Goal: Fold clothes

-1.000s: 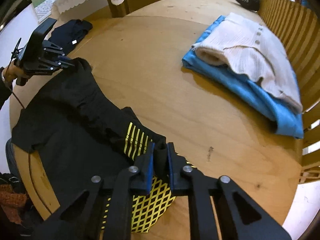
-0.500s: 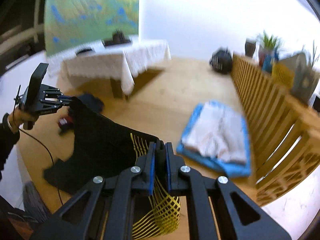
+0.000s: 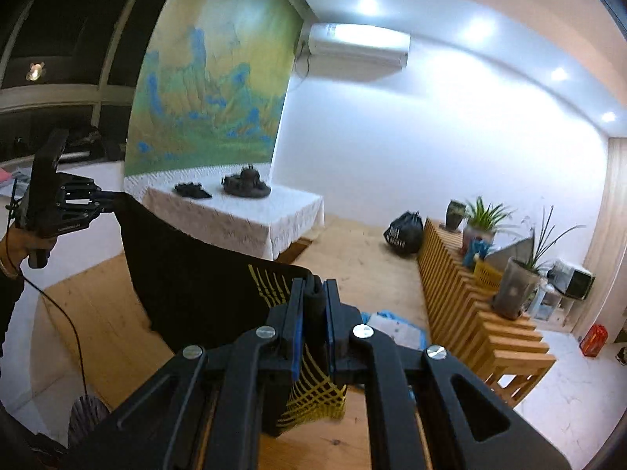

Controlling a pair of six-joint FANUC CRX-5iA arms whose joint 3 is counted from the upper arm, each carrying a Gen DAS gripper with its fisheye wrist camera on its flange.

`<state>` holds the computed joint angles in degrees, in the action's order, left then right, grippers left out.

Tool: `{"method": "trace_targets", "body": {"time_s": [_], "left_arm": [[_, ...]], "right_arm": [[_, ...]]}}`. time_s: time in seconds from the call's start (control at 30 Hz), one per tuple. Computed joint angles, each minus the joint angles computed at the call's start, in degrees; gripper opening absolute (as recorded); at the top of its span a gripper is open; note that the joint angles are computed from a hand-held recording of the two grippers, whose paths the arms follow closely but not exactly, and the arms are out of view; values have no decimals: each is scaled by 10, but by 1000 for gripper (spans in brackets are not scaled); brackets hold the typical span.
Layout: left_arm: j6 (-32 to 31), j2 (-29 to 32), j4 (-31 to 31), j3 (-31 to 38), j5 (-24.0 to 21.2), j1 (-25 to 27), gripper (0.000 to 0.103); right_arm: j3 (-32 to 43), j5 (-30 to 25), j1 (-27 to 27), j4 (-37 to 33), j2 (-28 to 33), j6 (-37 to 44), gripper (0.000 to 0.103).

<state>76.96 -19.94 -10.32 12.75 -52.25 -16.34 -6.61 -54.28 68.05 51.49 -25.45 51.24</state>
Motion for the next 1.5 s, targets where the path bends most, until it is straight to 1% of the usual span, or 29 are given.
{"method": "trace_targets", "body": {"time_s": [0.07, 0.17, 0.3, 0.37, 0.43, 0.5, 0.57, 0.6, 0.63, 0.67, 0.77, 0.8, 0.87, 0.9, 0.93, 0.97, 1.0, 1.07, 1.1, 1.17, 1.2, 1.3, 1.33, 1.37, 1.4, 1.43, 1.5], "left_arm": [[4, -5, -23, 15, -16, -10, 9], [6, 8, -37, 37, -30, -13, 9], [-15, 54, -21, 64, -45, 14, 9], [-23, 80, -17, 81, -56, 24, 9], [-35, 118, -4, 89, -57, 43, 9], [-46, 156, 11, 92, -55, 62, 9], [-54, 208, 23, 95, -55, 82, 9], [-53, 233, 20, 99, -57, 84, 9], [-51, 268, 17, 107, -62, 88, 9], [-49, 308, 15, 121, -69, 91, 9], [-33, 425, -16, 175, -92, 85, 9], [-25, 460, -25, 197, -105, 83, 13], [-7, 542, -33, 262, -152, 82, 17], [-4, 568, -32, 283, -169, 83, 18], [1, 583, -39, 295, -176, 82, 18], [3, 580, -39, 288, -169, 84, 18], [3, 574, -38, 277, -160, 86, 18], [8, 552, -39, 253, -142, 91, 22], [14, 536, -41, 239, -134, 93, 22], [26, 504, -46, 214, -119, 98, 22], [26, 487, -44, 199, -112, 100, 25], [7, 433, -19, 138, -84, 105, 26], [-6, 417, -4, 115, -72, 105, 26], [-16, 405, 13, 91, -64, 105, 26], [-27, 395, 31, 68, -57, 104, 26], [-38, 386, 49, 46, -50, 104, 26], [-53, 372, 83, 5, -48, 93, 26]], "right_arm": [[7, -17, 18, 19, 2, -7, 9], [18, -21, 16, 21, 14, -3, 9], [37, 8, -34, -21, 47, 21, 9], [56, 26, -72, -69, 74, 48, 9], [80, 46, -120, -130, 118, 86, 9], [108, 64, -169, -200, 174, 130, 9], [144, 69, -210, -271, 233, 175, 9], [169, 67, -232, -311, 275, 200, 9], [191, 64, -248, -333, 315, 216, 9], [211, 59, -259, -346, 352, 228, 9], [280, 43, -282, -345, 483, 237, 9], [313, 29, -289, -347, 526, 239, 9], [401, -31, -296, -350, 617, 246, 13], [439, -60, -298, -341, 657, 242, 18], [458, -75, -299, -331, 677, 240, 23], [464, -78, -299, -322, 686, 241, 24], [455, -71, -301, -316, 683, 238, 27], [425, -49, -307, -317, 655, 232, 40], [406, -37, -310, -318, 637, 231, 50], [366, -17, -314, -298, 602, 198, 50], [348, -9, -317, -305, 580, 195, 50], [320, -12, -327, -387, 530, 232, 50], [316, -21, -329, -420, 520, 250, 46], [303, -25, -326, -434, 512, 261, 38], [287, -26, -320, -440, 505, 269, 17], [271, -28, -315, -446, 499, 276, 8], [268, -47, -305, -470, 504, 288, 8]]}}
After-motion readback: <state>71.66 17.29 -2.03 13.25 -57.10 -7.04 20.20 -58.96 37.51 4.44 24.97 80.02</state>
